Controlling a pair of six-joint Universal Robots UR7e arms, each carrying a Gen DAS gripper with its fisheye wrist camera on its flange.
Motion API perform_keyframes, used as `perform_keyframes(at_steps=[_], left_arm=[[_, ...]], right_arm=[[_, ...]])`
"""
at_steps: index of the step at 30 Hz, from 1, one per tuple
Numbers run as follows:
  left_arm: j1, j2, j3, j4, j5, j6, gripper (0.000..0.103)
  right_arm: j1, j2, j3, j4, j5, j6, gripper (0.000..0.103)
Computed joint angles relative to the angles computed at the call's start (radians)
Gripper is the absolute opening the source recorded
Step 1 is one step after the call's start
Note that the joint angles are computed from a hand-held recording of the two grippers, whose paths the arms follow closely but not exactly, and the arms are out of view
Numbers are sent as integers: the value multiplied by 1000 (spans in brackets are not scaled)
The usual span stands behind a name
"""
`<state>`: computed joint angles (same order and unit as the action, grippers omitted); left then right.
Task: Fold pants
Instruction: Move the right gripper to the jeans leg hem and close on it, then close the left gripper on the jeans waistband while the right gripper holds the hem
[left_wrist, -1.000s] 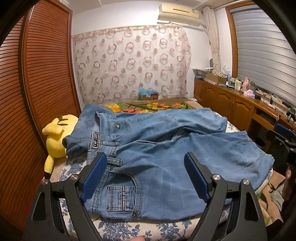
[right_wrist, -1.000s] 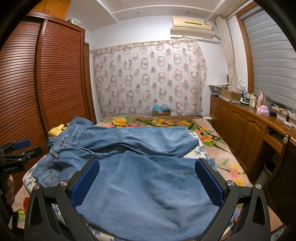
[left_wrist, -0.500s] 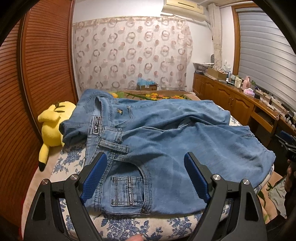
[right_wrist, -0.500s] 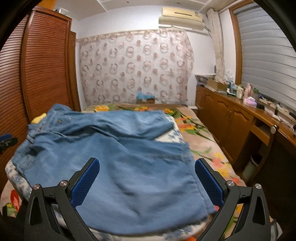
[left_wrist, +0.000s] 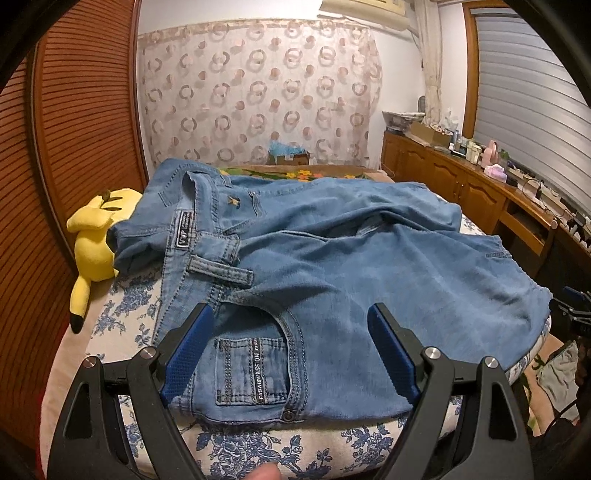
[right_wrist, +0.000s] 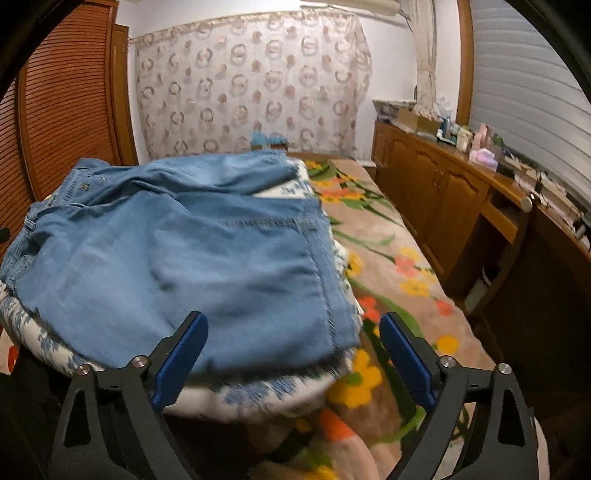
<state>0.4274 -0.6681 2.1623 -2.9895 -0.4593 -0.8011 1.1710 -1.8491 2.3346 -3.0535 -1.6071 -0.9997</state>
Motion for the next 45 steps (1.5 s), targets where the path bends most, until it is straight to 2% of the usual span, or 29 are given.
perform_keyframes(at_steps=[3, 12, 15, 17, 18, 20, 22, 29, 39, 44, 45], left_arm=[[8, 3, -6, 7, -10, 0, 86], [24, 12, -11, 31, -35, -14, 86], [27, 10, -7, 45, -39, -32, 86], [31, 9, -4, 49, -40, -38, 86], [34, 8, -4, 53, -40, -42, 86], [36, 6, 0, 59, -39, -51, 86], [39, 3, 6, 59, -39, -59, 86], [49, -8, 23, 67, -37, -83, 86], [57, -76, 95, 120, 2, -180, 86], [64, -94, 141, 52, 0, -176, 86], [66, -96, 153, 21, -3, -167, 81]], right_arm=[[27, -11, -18, 49, -38, 39, 88], [52, -1, -67, 152, -49, 109, 67], [63, -2, -68, 151, -59, 121, 55], [29, 3, -69, 127, -26, 100, 44], [21, 7, -72, 117, -19, 97, 41], [6, 0, -57, 84, 0, 86, 26], [-20, -4, -31, 43, 34, 68, 19], [-37, 20, -35, 36, 112, 37, 11], [-83, 11, -35, 68, 251, -3, 10], [-109, 20, -40, 61, 300, -37, 10], [-119, 21, -42, 60, 314, -42, 10]])
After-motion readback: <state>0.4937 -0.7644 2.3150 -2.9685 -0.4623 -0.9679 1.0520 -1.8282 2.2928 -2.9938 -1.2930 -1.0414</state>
